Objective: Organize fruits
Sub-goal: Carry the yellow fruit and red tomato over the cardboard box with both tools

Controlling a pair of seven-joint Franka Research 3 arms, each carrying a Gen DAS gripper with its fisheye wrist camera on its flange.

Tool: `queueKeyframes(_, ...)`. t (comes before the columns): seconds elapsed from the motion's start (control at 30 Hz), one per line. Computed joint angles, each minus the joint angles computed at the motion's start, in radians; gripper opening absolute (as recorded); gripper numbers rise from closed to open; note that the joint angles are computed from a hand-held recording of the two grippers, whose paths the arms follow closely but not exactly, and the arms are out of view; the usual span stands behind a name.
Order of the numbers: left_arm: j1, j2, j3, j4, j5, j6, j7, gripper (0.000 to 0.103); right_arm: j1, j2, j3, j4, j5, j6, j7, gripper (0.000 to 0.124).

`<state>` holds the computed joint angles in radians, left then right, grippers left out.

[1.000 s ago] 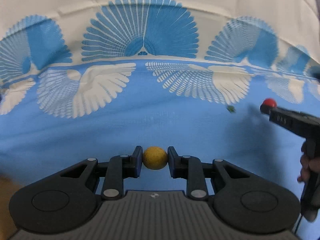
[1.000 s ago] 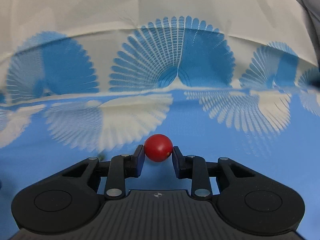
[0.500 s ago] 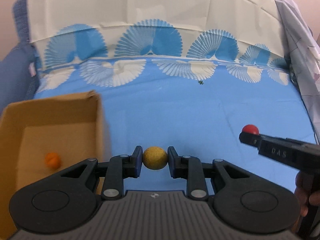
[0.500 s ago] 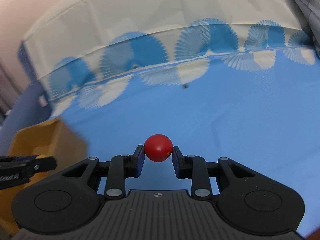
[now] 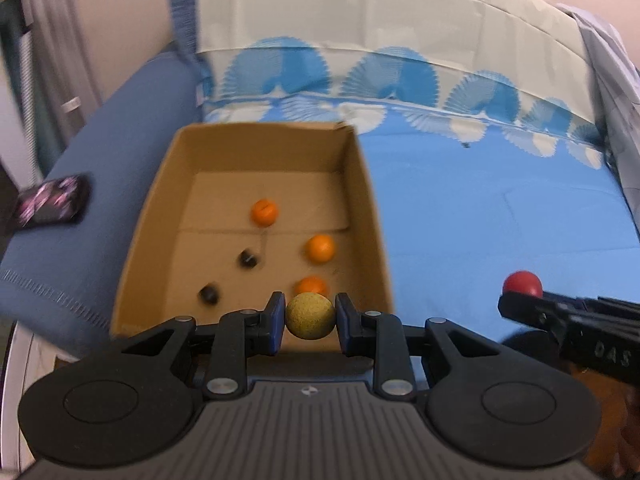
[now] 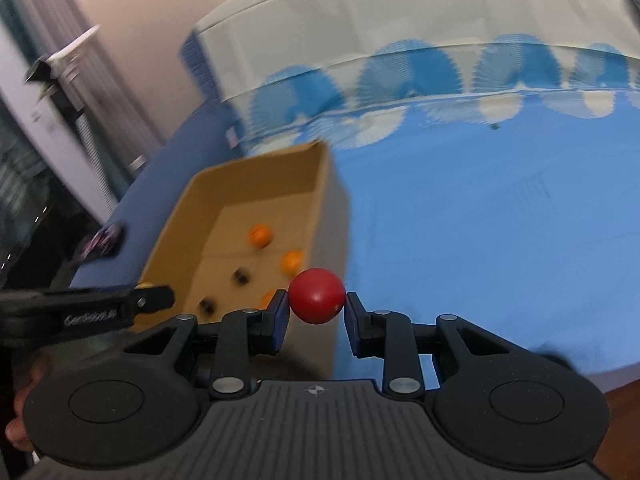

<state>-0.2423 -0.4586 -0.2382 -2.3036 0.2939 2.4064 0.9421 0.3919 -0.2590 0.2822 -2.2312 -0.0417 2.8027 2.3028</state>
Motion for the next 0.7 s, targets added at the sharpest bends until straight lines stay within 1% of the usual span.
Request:
queueKeyframes(0.13,-0.012,-0.147,0.018,-0.119,-0.019,-0.018,-0.008,0.029,0.039,-0.026,0.036,-0.005,0.002,-0.022,0.006,0.031)
queueKeyframes(0.23,-0.021,-0.212,0.030,-0.170,-0.045,-0.033,-0.016,0.029,0.063,-0.031,0.053,-0.003,0.003,-0.032,0.006,0.031)
queueKeyframes(0.37,-0.024,-0.283,0.042,-0.220,-0.063,-0.039,-0.018,0.029,0.086,-0.029,0.056,0.006,0.008,-0.044,-0.004,0.031)
queueKeyframes(0.47,-0.016,-0.304,0.045,-0.233,-0.067,-0.034,-0.024,0.029,0.085,-0.027,0.064,0.017,-0.009,-0.054,0.003,0.031)
queueKeyframes(0.7,-0.009,-0.302,0.044,-0.234,-0.067,-0.025,-0.025,0.029,0.093,-0.004,0.063,0.048,-0.041,-0.077,-0.002,0.031)
